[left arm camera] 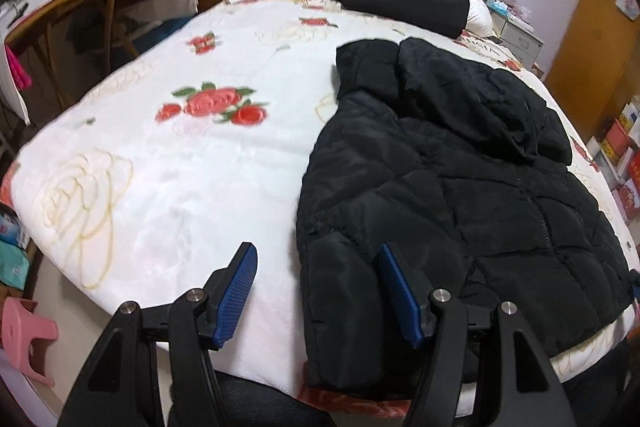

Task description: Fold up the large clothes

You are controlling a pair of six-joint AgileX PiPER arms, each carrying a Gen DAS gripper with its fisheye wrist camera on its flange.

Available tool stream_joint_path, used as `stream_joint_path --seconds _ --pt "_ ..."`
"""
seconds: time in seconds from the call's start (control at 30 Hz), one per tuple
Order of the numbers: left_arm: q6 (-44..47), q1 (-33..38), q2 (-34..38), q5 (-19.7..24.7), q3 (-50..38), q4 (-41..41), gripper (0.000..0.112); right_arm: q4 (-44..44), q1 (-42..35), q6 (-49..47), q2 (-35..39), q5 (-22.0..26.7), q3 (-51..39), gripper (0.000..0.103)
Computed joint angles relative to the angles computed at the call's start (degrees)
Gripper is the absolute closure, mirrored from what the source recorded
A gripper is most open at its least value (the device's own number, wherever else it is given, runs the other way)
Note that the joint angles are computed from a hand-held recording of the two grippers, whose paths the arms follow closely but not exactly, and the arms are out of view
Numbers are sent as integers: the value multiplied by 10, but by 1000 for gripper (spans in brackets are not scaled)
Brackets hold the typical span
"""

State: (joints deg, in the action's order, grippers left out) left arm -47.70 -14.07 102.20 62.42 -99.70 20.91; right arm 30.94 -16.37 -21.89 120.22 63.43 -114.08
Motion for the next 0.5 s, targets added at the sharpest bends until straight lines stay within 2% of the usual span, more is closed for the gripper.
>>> stream_joint_path --seconds 0.33,0.43,0.5 --pt "31 -2 24 -11 -8 -46 46 9 7 -24 8 26 5 40" --pt "33 -13 41 11 -28 -38 46 9 15 -37 2 34 16 41" --pt "32 -17 49 24 -40 -34 47 -5 23 -29 -1 31 23 48"
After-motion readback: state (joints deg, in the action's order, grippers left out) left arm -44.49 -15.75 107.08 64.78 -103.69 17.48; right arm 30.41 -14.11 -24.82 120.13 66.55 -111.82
